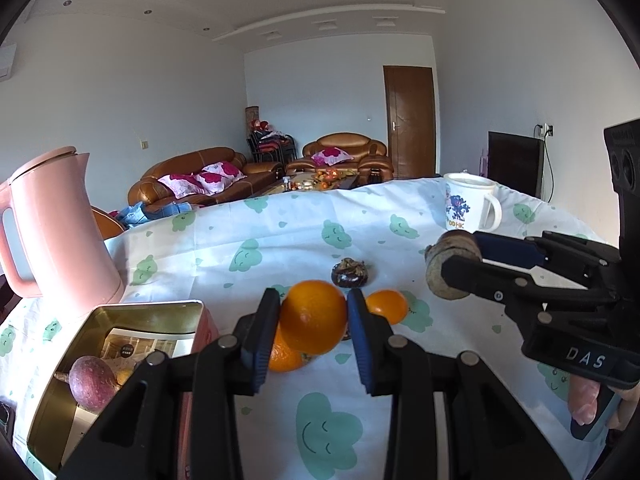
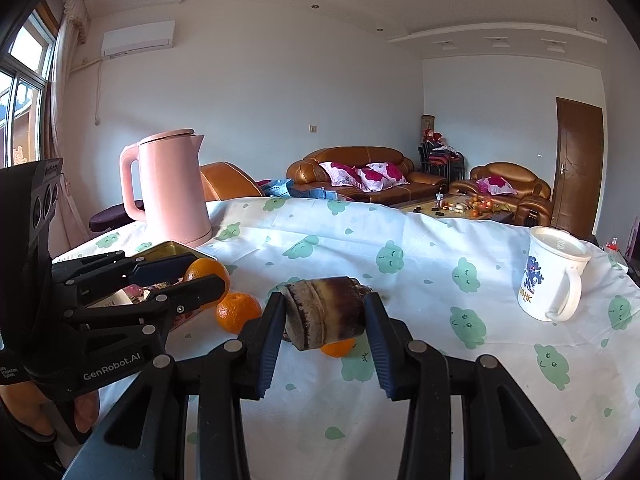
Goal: Organize fruits
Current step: 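Carry the orange in the left tool while the right tool carries the root piece toward the tin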
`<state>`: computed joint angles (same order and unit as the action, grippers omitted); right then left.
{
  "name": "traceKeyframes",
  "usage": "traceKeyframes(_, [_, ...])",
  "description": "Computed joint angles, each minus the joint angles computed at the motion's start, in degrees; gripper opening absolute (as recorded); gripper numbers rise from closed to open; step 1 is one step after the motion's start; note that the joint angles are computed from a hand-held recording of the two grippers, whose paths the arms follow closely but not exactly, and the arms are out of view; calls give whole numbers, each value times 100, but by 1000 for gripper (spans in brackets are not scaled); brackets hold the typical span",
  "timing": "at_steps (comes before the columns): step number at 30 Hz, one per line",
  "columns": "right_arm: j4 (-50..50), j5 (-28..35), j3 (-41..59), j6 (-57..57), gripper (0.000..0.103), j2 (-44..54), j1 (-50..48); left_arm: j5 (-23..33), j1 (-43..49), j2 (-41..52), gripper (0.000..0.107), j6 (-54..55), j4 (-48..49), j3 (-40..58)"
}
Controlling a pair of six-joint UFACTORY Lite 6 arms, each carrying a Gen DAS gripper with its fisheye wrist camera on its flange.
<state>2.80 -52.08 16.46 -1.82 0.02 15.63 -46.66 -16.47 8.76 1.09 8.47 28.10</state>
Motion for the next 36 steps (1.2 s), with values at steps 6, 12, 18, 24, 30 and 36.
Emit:
traceKeyframes(6, [115, -165, -126, -90, 42, -89, 73, -187, 0, -82, 36, 39, -58, -134])
traceKeyframes(12, [235, -394, -281, -178, 42, -175, 167, -383, -5, -183, 36, 89, -135, -282])
traceKeyframes(18, [294, -510, -346, -217, 42, -223, 214, -533, 42, -231, 36, 75, -108, -369])
traceKeyframes(24, [300, -666, -426, -234, 42, -260, 240, -717, 30, -336, 36, 115, -172, -521])
traceKeyframes(30, [327, -655, -401, -309, 42, -246, 259, -703, 46, -415, 36, 104, -168, -576])
traceKeyframes(36, [598, -662, -346, -499, 42, -184, 515, -749, 94, -537, 36, 164, -200, -698])
